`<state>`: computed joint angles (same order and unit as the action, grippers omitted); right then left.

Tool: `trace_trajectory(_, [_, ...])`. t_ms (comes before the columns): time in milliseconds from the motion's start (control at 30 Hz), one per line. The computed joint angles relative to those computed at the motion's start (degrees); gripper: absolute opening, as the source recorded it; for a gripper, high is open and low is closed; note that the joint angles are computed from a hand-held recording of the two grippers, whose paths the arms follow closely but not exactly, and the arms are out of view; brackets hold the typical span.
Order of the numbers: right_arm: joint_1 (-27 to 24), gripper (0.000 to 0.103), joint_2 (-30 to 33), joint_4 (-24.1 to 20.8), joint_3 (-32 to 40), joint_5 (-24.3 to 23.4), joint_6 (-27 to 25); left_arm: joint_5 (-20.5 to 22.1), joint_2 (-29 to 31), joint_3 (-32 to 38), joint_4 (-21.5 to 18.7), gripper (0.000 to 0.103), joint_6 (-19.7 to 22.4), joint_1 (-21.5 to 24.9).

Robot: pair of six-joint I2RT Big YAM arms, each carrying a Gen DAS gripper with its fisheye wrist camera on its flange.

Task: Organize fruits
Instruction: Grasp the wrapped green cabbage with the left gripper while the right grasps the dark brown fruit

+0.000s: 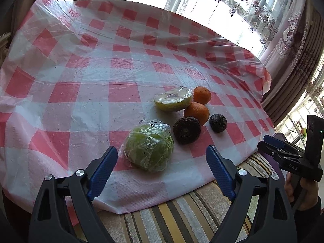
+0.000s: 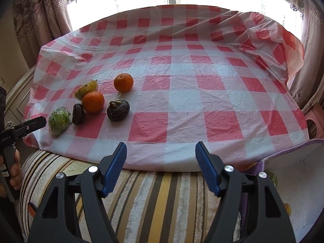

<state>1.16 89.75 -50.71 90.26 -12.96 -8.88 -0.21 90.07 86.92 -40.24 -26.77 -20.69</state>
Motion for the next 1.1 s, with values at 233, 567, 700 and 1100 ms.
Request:
trace_trajectory(233, [2.6, 0.071, 2.0, -0.3, 2.1, 0.3, -0.4, 0.7, 0.9, 0.5, -0.8, 0.083, -0.8, 0.3])
trace_trajectory(567, [5.5, 0.073, 5.0, -1.1, 5.4, 1.4, -1.3, -4.2, 4.7, 5.4, -6.3, 0.081, 1.5, -0.2])
trace_trajectory(700, [6.3, 0.073, 6.1, -1.4, 6.6, 2.1, -1.8, -5.7, 6.8, 8.1, -9.0, 0.077, 3.4, -0.5])
trace_trajectory(1100, [7.8, 0.076, 9.7, -2.2, 10.4, 4.0, -1.7, -10.8, 8.3, 9.7, -11.2, 0.063, 6.2, -2.0])
